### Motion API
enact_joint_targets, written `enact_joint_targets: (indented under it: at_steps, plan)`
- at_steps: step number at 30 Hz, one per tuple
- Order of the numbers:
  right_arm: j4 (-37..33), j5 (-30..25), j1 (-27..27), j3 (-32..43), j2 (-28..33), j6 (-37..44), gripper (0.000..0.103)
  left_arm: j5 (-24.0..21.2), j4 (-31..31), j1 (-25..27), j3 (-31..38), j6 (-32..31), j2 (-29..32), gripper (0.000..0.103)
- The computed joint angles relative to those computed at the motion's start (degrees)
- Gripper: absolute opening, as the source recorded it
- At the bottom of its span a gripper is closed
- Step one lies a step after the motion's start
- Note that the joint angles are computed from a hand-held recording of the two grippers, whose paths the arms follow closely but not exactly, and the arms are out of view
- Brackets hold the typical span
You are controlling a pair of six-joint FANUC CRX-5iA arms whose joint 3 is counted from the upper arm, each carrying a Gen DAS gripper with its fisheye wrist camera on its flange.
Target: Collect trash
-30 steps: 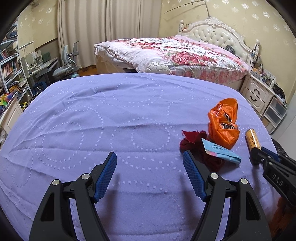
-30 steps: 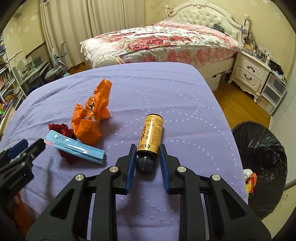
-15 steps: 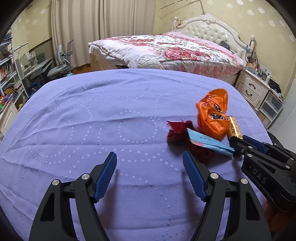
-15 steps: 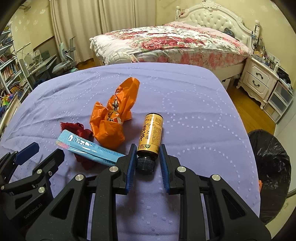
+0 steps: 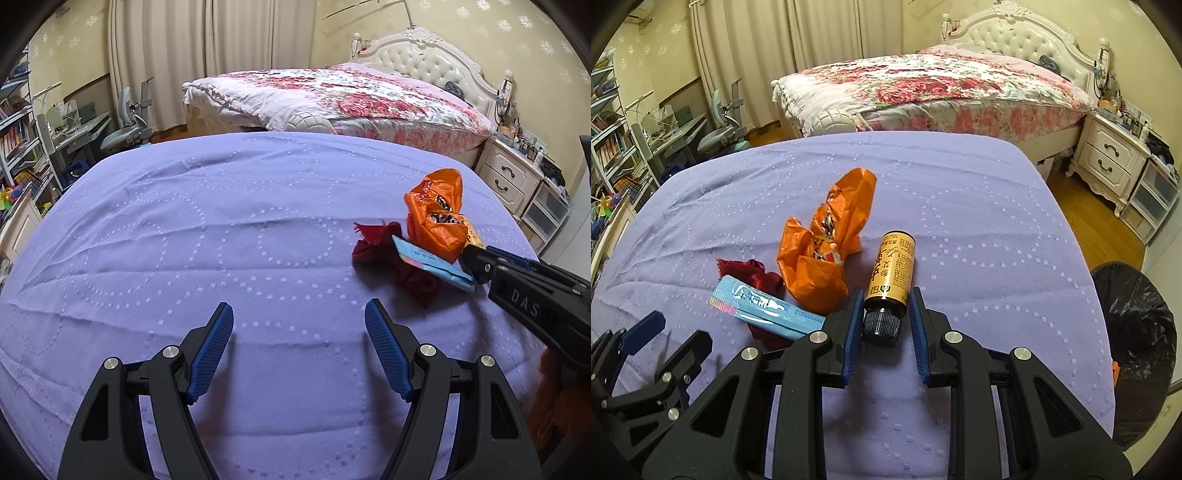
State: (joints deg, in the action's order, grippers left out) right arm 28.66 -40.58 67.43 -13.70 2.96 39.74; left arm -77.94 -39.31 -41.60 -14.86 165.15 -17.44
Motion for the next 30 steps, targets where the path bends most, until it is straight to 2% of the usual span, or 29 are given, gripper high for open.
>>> enact_joint_targets:
  at_steps: [4,13,14,16,17,25,28,30]
  plan:
    - [-0.6,-0.7,1.1,0.5,0.6,1.5,0.024,-0.5,0.2,0.2,-0.5,0.5,-0.8,0.072]
    - [-0.2,-1.3,3.8,-2.5,-2.2,1.6,0.025,-0.4,0.7,0.6,-1.6,1.0,-2.2,0.072]
    - [-0.6,-1.7,3.8,-2.3,-2.1,2.0,0.026,-0.5,0.6,0.5,-1.6,1.0,-2.1,0.072]
    - [-1.1,-2.0,3.8,-2.4,-2.1,2.5,0.046,-0.6,0.5,0.4,-1.5,1.0,-1.9,0.072]
    - [-0.7,-1.7,3.9,-2.8,-2.2,2.0,0.049,-0.7,0.4,0.3,-1.4,1.0,-1.9,0.072]
    - [-1.8,-3.1,5.8,-3.5,-3.4,4.2,0.061,-0.4,1.0,0.7,-1.7,1.5,-2.3,0.072]
    - [-2.8,-3.3,6.6,-4.1,-4.5,5.6,0.062,-0.5,1.1,0.9,-1.6,1.4,-2.0,0.072]
    - [-1.4,-2.7,6.9,-5.4,-5.5,3.6,0.062,-0.9,1.2,1.1,-1.2,1.2,-1.6,0.072]
